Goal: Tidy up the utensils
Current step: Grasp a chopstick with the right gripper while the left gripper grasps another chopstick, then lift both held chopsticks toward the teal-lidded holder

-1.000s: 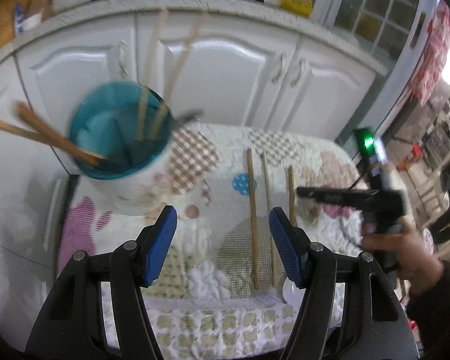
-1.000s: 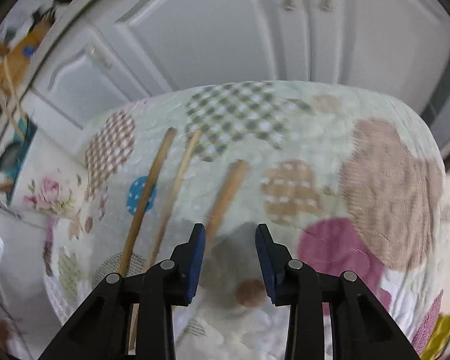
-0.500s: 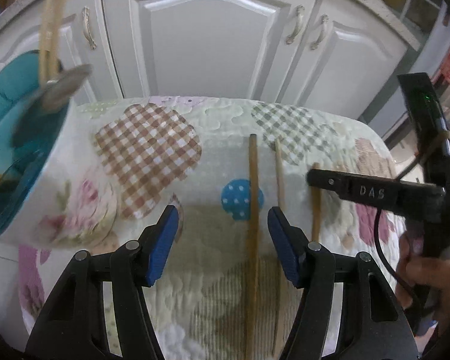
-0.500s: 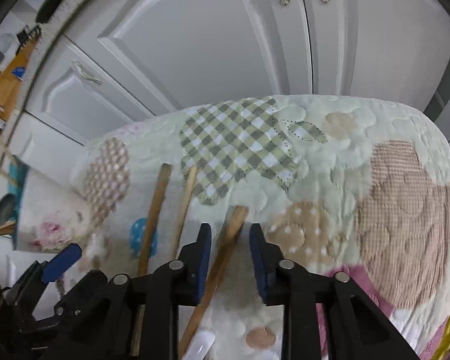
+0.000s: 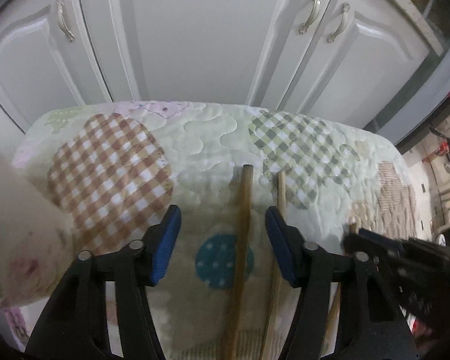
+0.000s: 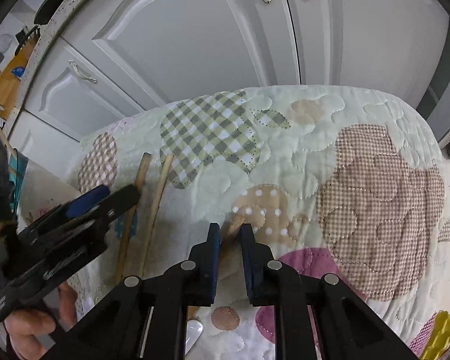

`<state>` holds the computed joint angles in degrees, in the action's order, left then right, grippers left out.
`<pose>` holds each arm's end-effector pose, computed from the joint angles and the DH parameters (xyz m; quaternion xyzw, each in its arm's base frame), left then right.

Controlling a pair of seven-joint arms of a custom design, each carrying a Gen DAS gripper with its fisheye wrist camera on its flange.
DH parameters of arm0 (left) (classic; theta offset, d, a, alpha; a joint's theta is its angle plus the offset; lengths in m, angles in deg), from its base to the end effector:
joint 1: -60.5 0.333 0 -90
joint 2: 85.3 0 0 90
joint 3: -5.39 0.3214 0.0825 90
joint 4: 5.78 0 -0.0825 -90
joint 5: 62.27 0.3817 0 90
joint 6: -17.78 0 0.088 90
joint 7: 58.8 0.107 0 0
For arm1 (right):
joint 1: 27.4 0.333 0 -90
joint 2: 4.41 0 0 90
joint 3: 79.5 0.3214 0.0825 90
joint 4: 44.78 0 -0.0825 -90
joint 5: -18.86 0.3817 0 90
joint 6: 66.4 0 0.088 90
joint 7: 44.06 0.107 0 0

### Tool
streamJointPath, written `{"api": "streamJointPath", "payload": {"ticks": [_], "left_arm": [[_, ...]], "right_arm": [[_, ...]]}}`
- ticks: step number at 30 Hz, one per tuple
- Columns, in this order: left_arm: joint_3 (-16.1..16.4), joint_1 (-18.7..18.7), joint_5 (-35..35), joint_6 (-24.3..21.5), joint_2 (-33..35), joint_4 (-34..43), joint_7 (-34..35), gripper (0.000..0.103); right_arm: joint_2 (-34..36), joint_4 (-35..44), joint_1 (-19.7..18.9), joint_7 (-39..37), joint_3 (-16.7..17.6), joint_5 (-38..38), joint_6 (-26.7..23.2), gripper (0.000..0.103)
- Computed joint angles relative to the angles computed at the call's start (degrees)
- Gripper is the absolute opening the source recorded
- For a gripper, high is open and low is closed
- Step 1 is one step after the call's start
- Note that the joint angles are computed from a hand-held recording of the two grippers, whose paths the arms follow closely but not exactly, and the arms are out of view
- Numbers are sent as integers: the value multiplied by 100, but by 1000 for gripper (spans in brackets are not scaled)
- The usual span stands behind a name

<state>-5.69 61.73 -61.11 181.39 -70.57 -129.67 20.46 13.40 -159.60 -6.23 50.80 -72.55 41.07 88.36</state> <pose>0.5923 -0.1001 0.3340 -0.6949 0.6848 -0.1903 0.1096 0.5668 0.2835 0.3490 -0.7131 0.6628 0.0263 0.2269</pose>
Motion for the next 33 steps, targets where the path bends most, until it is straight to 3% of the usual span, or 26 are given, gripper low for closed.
{"api": "streamJointPath", "payload": {"ticks": [3,5,6,7,10,12,15,17,20,24,29,33], "left_arm": [[294,-302,624,40,125,118,-415,43],[256,-273,721,23,183,205,-415,28],[214,-227,699,3,175,212,-384,13],[157,-174,631,-66,181,260,-341,7],[-147,139,89,12,-18,42,95,7],[-372,368,-449,101,-257,-209,570,7],[-901,875,-2205,78,-741,-586,1966,7],[-1011,1009,-3351,-17,-1157,-809,2896,7],[-819,875,-4648,-145,-1802,-1171,4003,7],[-361,547,-5405,-331,-2455,-1562,4599,7],[176,149,-5690,-457,-3268,-2025,4844,7],[439,-79,-5534,-348,-3749,-2366,4739,7]], "right_arm": [[-18,-33,27,67,-2,1,24,15],[43,-3,100,120,-16,-102,127,15],[36,-39,111,96,-11,-126,210,15],[65,-19,120,99,-3,-132,244,15],[27,-54,-104,-251,222,357,240,13],[-105,-169,-211,-520,345,756,345,12],[-390,-337,-358,-1098,523,1475,473,11],[-631,-447,-367,-1458,557,1876,545,11],[-962,-589,-282,-1896,519,2345,612,10],[-1282,-746,-63,-2127,404,2593,713,9],[-1629,-906,156,-2441,326,2948,781,8],[-1808,-961,332,-2584,278,3058,875,8]]}}
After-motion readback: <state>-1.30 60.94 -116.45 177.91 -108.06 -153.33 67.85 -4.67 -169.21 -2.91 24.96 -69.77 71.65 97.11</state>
